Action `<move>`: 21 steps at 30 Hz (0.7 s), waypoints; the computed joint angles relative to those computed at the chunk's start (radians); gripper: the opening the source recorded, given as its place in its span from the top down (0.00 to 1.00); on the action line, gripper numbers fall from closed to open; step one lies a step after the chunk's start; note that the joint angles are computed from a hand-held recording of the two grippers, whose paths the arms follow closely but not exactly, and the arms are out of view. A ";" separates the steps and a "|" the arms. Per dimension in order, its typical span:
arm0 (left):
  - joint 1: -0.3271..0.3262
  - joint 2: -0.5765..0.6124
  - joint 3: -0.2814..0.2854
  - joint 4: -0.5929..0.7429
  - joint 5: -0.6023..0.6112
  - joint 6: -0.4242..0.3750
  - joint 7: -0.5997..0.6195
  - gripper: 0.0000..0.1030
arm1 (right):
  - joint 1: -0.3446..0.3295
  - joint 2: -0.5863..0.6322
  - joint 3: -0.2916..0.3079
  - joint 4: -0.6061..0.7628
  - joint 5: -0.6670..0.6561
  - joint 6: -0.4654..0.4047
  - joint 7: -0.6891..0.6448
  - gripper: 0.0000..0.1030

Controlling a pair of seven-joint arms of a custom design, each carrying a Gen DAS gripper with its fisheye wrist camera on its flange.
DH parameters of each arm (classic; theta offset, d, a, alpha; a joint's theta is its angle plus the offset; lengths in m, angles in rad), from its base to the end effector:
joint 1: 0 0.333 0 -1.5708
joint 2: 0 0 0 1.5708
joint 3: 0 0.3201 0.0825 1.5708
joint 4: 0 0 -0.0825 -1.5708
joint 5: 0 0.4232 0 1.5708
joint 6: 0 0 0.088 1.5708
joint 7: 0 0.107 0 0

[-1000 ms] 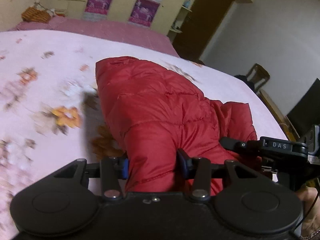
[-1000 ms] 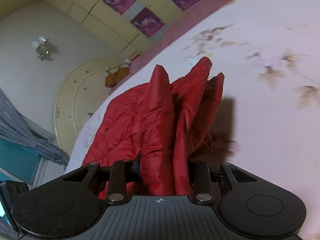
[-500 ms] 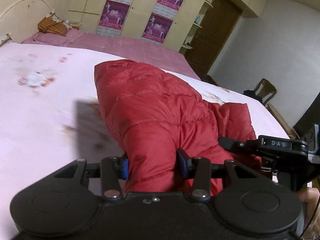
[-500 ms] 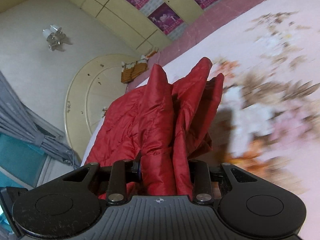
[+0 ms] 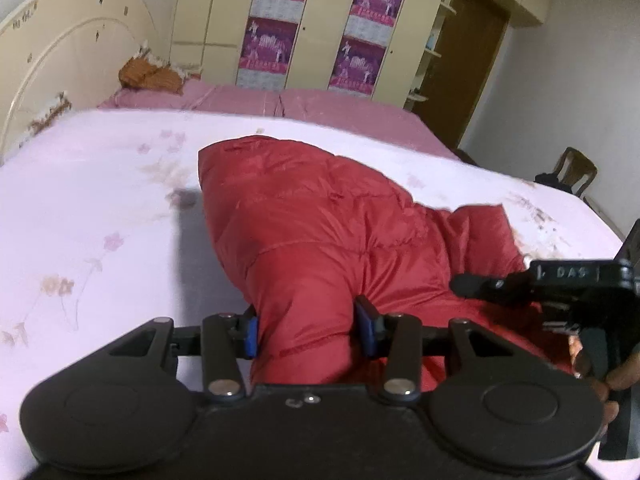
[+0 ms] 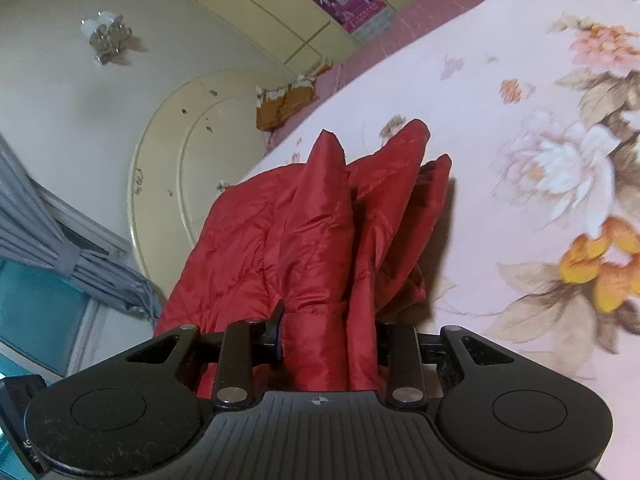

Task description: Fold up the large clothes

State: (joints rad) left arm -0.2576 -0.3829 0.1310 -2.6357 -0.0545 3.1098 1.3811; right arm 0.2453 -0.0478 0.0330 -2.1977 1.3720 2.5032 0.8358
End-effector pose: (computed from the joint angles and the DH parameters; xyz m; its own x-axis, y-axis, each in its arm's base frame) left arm 0.4733 -0.0542 0.4526 0.0259 -0.9727 0.2305 -0.6694 -0.1881 -0.7187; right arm 0.5624 0.1538 0.4195 0.1804 -0.6511 -0.7373 -0.8875 0.2154 -0.4074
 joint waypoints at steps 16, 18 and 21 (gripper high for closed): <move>0.090 0.043 -0.059 -0.022 0.162 0.072 -0.064 0.33 | 0.015 0.004 0.025 -0.036 -0.282 0.247 0.201 0.46; 0.068 0.046 -0.027 -0.016 0.155 0.073 -0.054 0.33 | 0.015 0.013 0.019 -0.031 -0.308 0.233 0.260 0.46; 0.078 0.018 -0.029 -0.025 0.148 0.064 -0.066 0.35 | 0.018 -0.009 0.017 -0.037 -0.319 0.252 0.264 0.46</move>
State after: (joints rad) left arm -0.1795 -0.3648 0.1015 -2.6605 0.0934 3.1741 1.3149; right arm 0.2632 -0.0569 0.0499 -2.2343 1.0528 2.7549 1.0999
